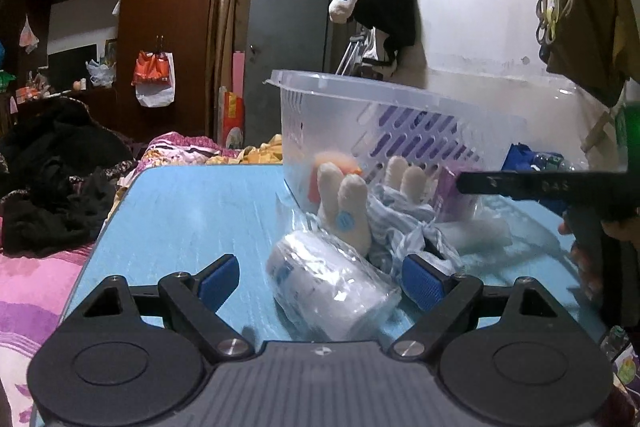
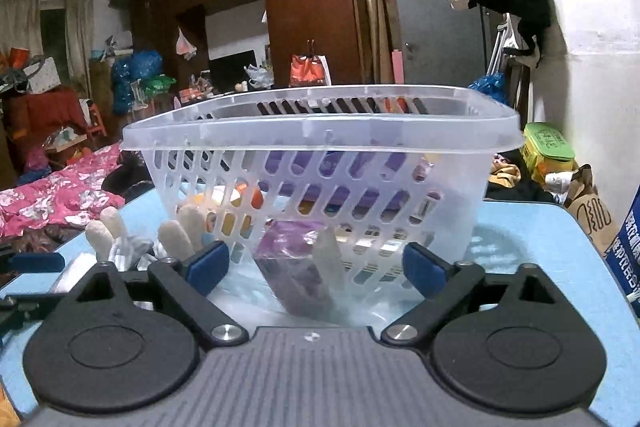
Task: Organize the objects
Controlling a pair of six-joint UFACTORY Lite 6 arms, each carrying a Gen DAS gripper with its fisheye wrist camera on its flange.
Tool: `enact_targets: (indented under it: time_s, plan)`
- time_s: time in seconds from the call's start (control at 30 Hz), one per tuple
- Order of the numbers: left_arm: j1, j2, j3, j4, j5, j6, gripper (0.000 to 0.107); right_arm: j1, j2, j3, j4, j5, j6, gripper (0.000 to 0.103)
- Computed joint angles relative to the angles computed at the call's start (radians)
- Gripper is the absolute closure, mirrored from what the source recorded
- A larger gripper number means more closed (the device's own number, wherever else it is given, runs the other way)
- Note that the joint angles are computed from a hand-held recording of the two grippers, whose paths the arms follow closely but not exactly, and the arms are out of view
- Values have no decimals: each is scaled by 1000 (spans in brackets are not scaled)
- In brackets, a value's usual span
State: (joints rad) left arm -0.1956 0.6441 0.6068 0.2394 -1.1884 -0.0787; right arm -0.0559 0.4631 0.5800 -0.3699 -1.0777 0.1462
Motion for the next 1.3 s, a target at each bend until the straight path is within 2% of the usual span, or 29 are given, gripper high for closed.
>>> enact_targets:
  time_s: [0.17, 0.43, 0.67, 0.7, 0.73, 0.77, 0.83, 1.07, 1.17, 1.3]
  plan:
    - [-53, 16, 14, -67, 18, 23, 16, 56, 0, 23, 77, 56, -21, 20]
    - [-106, 30, 23, -159, 30, 65, 16, 134, -13, 37, 239, 127, -105, 24]
    - [-154, 44, 33, -242, 37, 107, 21, 170, -17, 34, 334, 131, -158, 37]
    - [-157, 45, 33, -249, 36, 109, 25, 163, -19, 33, 322, 129, -150, 41]
    - [-155, 46, 32, -244, 33, 106, 37, 152, -22, 29, 305, 125, -138, 44]
    - [-155, 46, 30, -243, 30, 101, 37, 133, -23, 25, 266, 119, -116, 55]
    - [-163, 47, 20, -255, 10, 107, 38, 88, -29, 11, 165, 100, -59, 55]
    - [-176, -15, -83, -283, -117, 116, 39, 30, -76, -120, 99, -81, -58, 56]
    - [-181, -59, -126, -289, -150, 128, 39, -48, -94, -175, -23, -165, -40, 56]
    - [-179, -77, -133, -275, -160, 132, 39, -170, -161, -213, -229, -193, 51, 56]
